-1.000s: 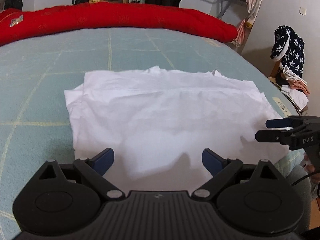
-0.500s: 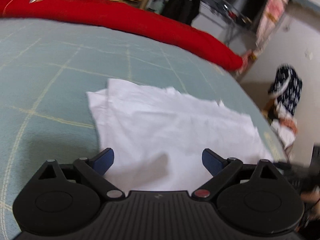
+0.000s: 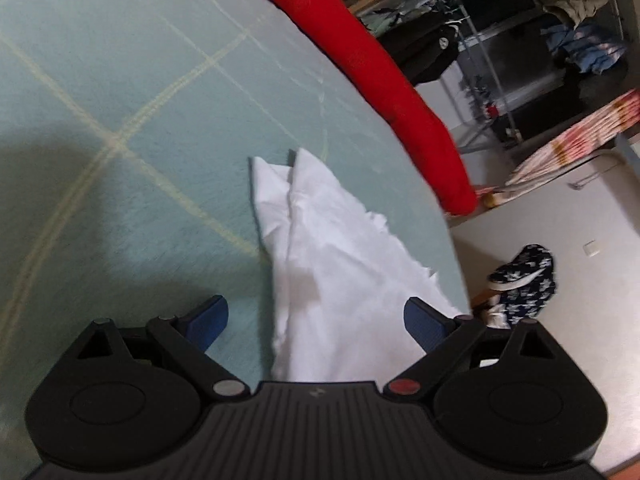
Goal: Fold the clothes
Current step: 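Roll the left tool and grasp the shirt's side edge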
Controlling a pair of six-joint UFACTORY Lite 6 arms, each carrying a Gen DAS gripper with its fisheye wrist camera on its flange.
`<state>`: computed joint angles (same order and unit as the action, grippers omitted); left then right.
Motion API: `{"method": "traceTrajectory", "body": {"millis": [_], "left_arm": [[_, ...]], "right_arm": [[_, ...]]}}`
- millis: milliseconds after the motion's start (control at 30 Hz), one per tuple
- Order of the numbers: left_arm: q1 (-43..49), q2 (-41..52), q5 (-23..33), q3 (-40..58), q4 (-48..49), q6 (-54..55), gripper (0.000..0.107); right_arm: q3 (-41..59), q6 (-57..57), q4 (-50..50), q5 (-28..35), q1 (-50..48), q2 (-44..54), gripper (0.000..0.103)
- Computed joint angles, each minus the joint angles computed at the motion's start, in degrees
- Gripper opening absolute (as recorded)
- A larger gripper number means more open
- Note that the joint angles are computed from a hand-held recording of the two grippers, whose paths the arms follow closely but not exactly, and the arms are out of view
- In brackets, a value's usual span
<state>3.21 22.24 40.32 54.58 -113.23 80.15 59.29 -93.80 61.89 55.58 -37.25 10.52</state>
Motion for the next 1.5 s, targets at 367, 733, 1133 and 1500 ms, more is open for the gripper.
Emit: {"method": "traceTrajectory", "body": {"millis": [367,733,1133,1500], "left_arm": [[-1.1,20.3,5.7,26.7,14.6,-13.4,0.093],[0.2,24.4,13.1,29.7,18.0,-12.7,0.089],[1.8,24.8,15.0,29.5,22.3,-12.0,0.069],[0.7,28.4,9.3,36.2,29.6,-21.6,0.015]], "right_arm": [[1.3,0.9,1.2,0.3,0.8,0.8,0.103],[1.3,1.7,1.0,-0.9,-0.1,1.9,0.103],[-0.4,0.7,2.0,-0.6,1.1,-0.4,0.103],[-0.8,0.5,2.3,-1.6,1.4,0.7,0.103]]}}
